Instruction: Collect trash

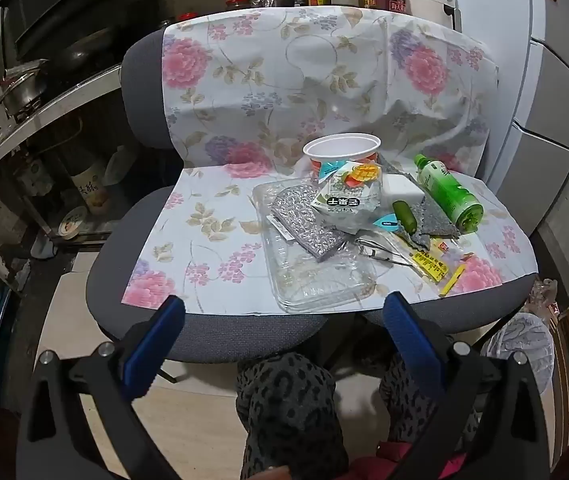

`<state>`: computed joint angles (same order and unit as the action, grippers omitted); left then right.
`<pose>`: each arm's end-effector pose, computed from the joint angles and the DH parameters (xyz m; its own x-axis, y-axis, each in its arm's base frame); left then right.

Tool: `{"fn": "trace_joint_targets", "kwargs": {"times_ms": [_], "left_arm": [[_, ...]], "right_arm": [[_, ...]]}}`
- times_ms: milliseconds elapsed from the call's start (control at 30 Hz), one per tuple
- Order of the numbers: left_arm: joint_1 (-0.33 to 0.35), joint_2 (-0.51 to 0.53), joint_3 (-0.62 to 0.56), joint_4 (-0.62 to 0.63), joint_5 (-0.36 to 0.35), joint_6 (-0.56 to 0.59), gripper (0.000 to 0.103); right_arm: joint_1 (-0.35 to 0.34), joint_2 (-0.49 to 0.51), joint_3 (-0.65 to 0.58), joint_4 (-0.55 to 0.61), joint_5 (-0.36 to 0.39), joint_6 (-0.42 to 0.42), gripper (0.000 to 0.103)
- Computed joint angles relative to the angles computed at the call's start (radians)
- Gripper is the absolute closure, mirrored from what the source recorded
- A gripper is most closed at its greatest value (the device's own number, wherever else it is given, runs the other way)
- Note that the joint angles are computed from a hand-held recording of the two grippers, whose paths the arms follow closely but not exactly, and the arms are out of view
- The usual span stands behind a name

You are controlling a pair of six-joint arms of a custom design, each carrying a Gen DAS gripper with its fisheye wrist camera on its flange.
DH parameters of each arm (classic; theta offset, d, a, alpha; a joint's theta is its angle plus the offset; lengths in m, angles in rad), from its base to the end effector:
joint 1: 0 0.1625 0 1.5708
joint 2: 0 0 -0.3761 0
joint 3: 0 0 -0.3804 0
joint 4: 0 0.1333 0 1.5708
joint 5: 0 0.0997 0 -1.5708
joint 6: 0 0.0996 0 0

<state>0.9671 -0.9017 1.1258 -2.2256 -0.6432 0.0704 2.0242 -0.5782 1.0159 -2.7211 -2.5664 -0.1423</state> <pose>-0.2332 -0.7134 0.3603 -0.6454 0.1179 -0.7547 0.5626 0.7416 -0.3653 0.3821 -0.6707 0.2310 -0.6750 0.1558 0.7212 -0.4315 0.7095 -0.5572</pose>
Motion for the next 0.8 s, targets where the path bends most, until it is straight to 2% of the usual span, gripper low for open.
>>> {"fn": "trace_joint_targets", "kwargs": {"times_ms": [800], "left_arm": [[0.007,-0.007,0.0,-0.002,0.001,0.004,0.007]], "right_arm": [[-0.005,-0.003,0.008,-0.011,-0.001,0.0,0.006]]}}
